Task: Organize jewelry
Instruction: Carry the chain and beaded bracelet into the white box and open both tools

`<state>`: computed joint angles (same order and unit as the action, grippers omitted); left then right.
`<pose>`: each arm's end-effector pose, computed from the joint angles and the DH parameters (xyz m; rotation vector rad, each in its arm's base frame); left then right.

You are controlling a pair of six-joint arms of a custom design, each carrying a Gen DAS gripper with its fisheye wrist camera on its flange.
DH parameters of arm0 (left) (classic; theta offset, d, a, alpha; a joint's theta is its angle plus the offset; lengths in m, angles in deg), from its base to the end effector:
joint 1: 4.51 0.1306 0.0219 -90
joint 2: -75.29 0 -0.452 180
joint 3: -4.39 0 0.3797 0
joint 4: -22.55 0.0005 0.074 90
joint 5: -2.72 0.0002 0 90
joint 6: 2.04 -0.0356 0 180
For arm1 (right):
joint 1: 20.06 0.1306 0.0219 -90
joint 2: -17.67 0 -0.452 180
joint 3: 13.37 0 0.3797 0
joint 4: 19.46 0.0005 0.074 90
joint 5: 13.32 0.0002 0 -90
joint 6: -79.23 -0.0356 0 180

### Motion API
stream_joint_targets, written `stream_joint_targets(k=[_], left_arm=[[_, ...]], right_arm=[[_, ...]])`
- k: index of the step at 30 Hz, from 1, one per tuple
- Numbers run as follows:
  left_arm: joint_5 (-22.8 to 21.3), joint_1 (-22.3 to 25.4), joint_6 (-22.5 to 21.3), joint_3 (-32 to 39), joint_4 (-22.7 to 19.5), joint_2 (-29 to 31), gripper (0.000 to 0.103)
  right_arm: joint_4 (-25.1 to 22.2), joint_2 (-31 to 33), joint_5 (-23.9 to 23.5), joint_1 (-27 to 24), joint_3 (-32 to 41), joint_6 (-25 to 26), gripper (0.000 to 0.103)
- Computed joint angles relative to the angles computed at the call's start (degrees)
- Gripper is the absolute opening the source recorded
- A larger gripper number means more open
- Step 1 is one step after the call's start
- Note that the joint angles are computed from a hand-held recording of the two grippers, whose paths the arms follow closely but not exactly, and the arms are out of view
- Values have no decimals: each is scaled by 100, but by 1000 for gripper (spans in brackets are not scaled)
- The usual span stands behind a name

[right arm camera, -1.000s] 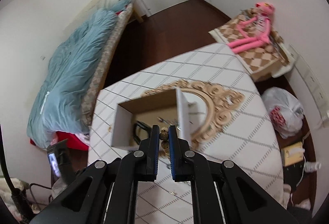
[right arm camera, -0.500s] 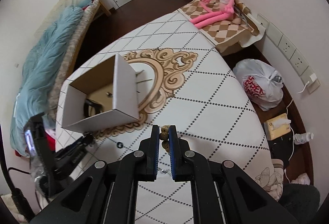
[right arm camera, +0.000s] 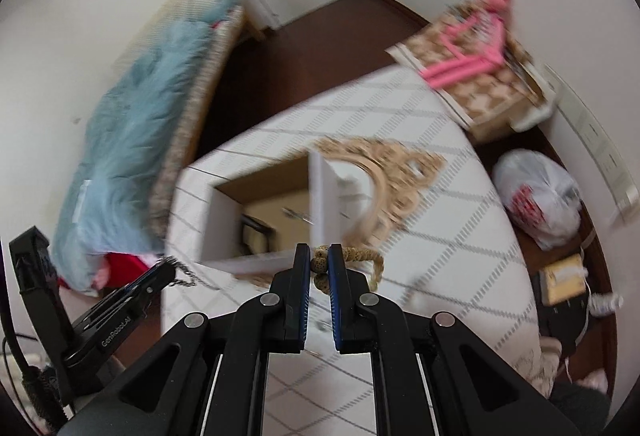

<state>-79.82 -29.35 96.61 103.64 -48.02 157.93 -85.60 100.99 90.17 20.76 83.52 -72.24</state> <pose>0.3536 -0.1693 0.5989 0.4122 2.5142 -0.3978 0.3117 0.2576 0.5822 0.5496 2.4549 0.4766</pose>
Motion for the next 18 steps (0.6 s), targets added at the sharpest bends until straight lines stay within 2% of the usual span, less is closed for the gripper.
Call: stream_joint_targets(k=[3, 6, 10, 14, 15, 16, 17, 18], left_arm=[[160, 58, -139, 485, -184, 254, 13], [199, 141, -244, 781, -310, 548, 13], [402, 295, -222, 1046, -581, 975, 14], [277, 349, -110, 1212, -833, 1262, 17], [158, 343, -106, 1238, -873, 1304, 22], [-55, 311, -138, 1266, -888, 1334, 40], [-201, 302, -163, 1252, -833, 1327, 53], [-245, 314, -171, 1212, -766, 1311, 79]], right_arm=[[41, 312, -311, -166, 588, 437, 9], [-142, 749, -475, -311, 1201, 891, 9], [-445, 1327, -801, -513, 1834, 1261, 9], [-740, 1857, -1065, -692, 2312, 1501, 10], [-798, 1964, -1172, -740, 2387, 1556, 10], [-937, 2121, -1430, -827, 2509, 1576, 10], [-1038, 2242, -1681, -916, 2579, 1548, 13], [-1121, 2310, -1784, -966, 2604, 1566, 19]])
